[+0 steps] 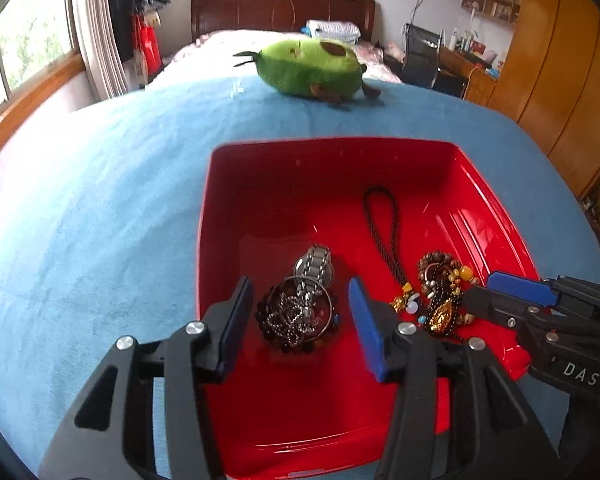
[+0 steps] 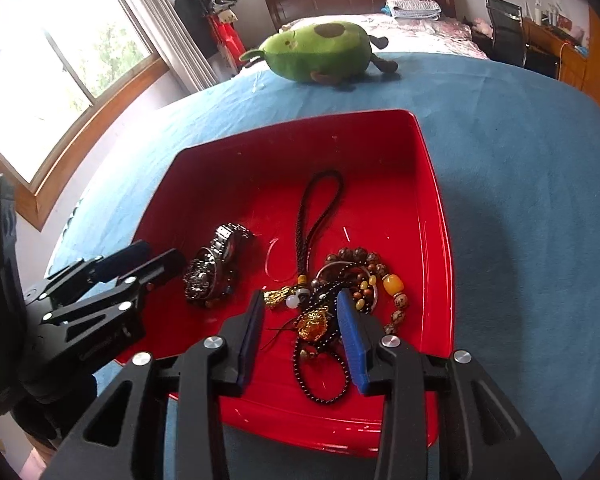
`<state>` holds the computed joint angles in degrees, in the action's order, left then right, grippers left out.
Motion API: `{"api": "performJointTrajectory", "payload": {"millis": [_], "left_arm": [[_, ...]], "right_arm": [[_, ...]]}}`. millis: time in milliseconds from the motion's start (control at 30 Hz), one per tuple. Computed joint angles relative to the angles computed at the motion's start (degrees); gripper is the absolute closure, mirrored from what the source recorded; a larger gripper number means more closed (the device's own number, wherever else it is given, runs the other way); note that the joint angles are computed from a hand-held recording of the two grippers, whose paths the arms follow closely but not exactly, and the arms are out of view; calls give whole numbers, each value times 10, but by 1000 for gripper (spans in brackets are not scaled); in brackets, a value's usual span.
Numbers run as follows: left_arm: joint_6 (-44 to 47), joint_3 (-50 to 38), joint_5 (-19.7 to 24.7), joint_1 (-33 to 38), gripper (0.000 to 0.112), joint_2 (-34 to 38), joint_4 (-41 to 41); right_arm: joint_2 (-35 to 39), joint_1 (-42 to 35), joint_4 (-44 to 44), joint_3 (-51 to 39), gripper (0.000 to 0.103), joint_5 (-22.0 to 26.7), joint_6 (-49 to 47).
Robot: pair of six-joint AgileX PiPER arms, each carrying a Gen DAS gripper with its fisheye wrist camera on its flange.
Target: Organize jewelry
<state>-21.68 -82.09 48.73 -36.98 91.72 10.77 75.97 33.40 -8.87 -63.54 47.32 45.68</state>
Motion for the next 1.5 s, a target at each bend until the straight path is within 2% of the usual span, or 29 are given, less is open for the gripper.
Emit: {"api": "performJointTrajectory", "payload": {"millis": [133, 267, 433, 500, 567, 667, 800, 933, 1067, 1500], "left_arm": [[-4, 8, -4, -8, 63, -14, 6], [-19, 22, -10, -18, 55, -31, 22], [-40, 39, -18, -26, 43, -56, 41], [-47, 47, -21, -31, 29, -69, 47], [-54, 53, -25, -34, 22, -80, 58], [-58, 59, -12, -36, 16, -102, 65], [-45, 62, 16, -18, 13, -132, 33], [-69, 74, 44, -24, 13, -158, 53], [-72, 94, 53, -32, 13, -179, 54], [-73, 136, 52, -18, 13, -198, 34]], "right_arm": [[-8, 16, -30, 1, 64, 6, 28], [-25, 39, -89, 5, 40, 20, 82], [-44, 59, -130, 7, 28, 40, 117], [-47, 63, -135, 6, 20, 46, 121], [-51, 71, -141, 6, 11, 54, 127], [-62, 82, -136, 3, 4, 73, 131], [-81, 113, -151, -2, 4, 118, 157], [-100, 147, -162, 4, 4, 144, 186], [-105, 181, -173, 7, 4, 160, 208], [-106, 219, -189, 19, 4, 168, 240]]}}
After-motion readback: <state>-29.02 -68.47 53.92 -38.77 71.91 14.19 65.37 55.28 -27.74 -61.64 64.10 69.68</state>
